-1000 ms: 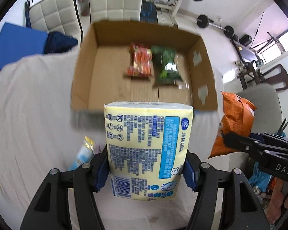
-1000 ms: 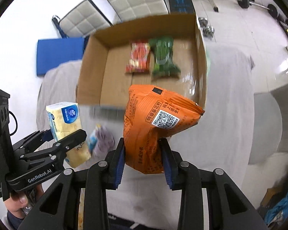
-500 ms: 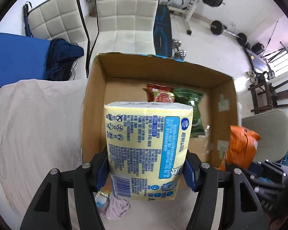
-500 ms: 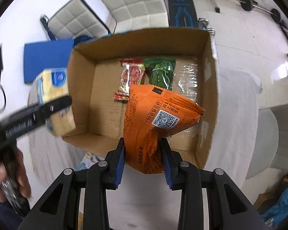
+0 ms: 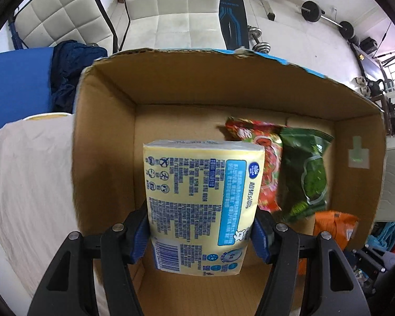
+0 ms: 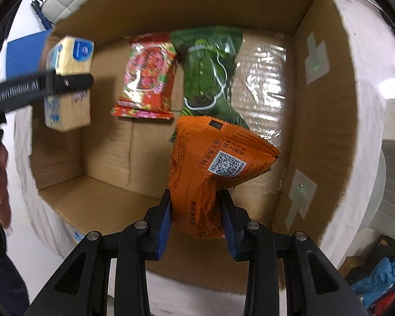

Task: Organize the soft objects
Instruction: 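Lift both items over the box and release them inside, then withdraw both tools from the box back toward the table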

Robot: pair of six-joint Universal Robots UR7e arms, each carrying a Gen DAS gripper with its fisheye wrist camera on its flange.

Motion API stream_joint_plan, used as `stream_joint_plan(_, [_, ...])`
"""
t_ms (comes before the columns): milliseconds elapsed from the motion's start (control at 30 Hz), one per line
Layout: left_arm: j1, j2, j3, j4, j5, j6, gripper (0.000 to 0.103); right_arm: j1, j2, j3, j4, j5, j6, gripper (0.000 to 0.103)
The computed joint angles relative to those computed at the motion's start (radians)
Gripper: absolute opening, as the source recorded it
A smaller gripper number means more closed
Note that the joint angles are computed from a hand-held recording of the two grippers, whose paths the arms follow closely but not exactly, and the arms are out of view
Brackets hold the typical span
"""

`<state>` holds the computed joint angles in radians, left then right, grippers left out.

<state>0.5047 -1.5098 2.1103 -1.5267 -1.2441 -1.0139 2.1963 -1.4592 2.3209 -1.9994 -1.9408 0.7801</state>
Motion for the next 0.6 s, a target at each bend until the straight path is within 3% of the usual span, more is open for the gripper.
stream_joint_plan(167, [0.06,0.042,-0.017,-0.017,-0.022,0.018,0.062,-0.032,0.027,0.014,-0.012,0.009,-0.025,0.039])
stream_joint_plan(233, [0.071,0.042,-0.022,-0.028,-0.019,0.012,0.062,-0.044,0.042,0.007,0.014,0.014,-0.016,0.048])
stream_joint_plan(267, [0.07,0.042,-0.028,-0.023,-0.009,0.01,0.062,-0.042,0.045,0.005,0.02,0.008,-0.007,0.055])
stream_joint_plan(367, [0.066,0.04,-0.042,-0.017,0.001,0.011,0.062,-0.033,0.045,0.002,0.022,0.0,0.008,0.057])
stream_joint_plan(533, [0.043,0.008,-0.048,0.005,0.008,-0.02,0.062,-0.008,0.034,-0.001,0.023,-0.02,0.048,0.072])
stream_joint_plan(600, [0.025,-0.013,-0.04,0.014,0.009,-0.032,0.07,0.001,0.031,-0.002,0.024,-0.021,0.073,0.077])
